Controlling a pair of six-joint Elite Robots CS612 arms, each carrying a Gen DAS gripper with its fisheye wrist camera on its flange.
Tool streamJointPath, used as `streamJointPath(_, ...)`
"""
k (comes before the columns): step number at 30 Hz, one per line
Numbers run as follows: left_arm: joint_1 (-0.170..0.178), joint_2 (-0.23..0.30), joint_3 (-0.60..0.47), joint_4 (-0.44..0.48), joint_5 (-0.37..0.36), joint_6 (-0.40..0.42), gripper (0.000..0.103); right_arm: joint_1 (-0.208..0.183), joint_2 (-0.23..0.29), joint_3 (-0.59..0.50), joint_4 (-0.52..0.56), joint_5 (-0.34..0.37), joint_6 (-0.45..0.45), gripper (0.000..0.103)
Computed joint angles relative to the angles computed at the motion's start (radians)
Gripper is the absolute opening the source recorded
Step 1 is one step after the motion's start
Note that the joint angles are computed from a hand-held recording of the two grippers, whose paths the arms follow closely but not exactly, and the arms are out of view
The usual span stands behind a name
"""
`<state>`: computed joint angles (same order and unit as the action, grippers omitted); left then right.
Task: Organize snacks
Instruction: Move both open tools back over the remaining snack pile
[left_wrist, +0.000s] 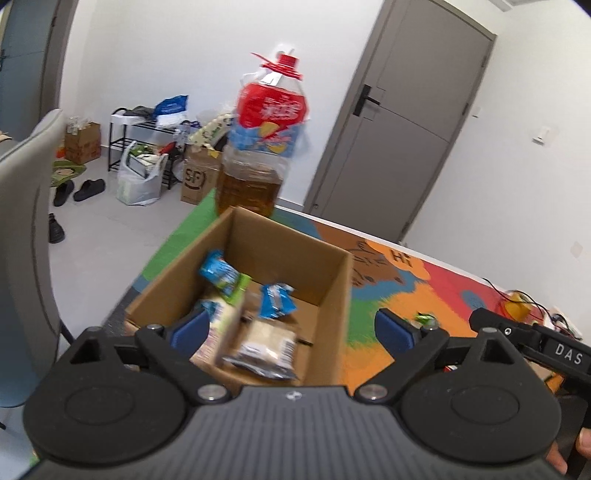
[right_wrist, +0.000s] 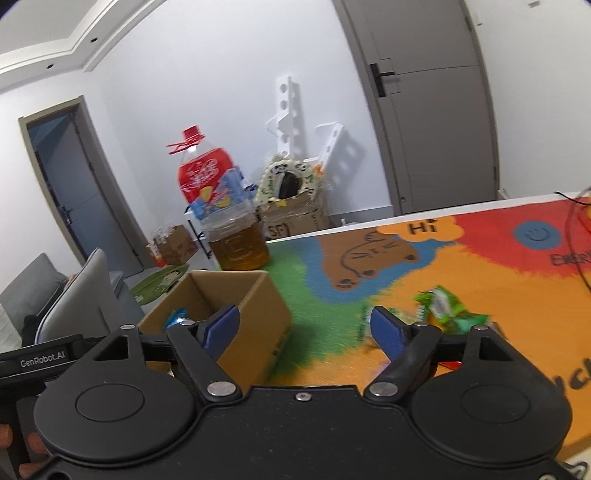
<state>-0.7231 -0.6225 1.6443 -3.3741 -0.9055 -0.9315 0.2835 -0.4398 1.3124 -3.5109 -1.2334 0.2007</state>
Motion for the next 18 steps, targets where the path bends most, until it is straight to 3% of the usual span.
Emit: streamJointPath(18,-0.063,0.044,-0.08,0.013,0.012,0.07,0.094,-0.061,-0.009,0.108,-0.076,-0.002,0.04,0.076)
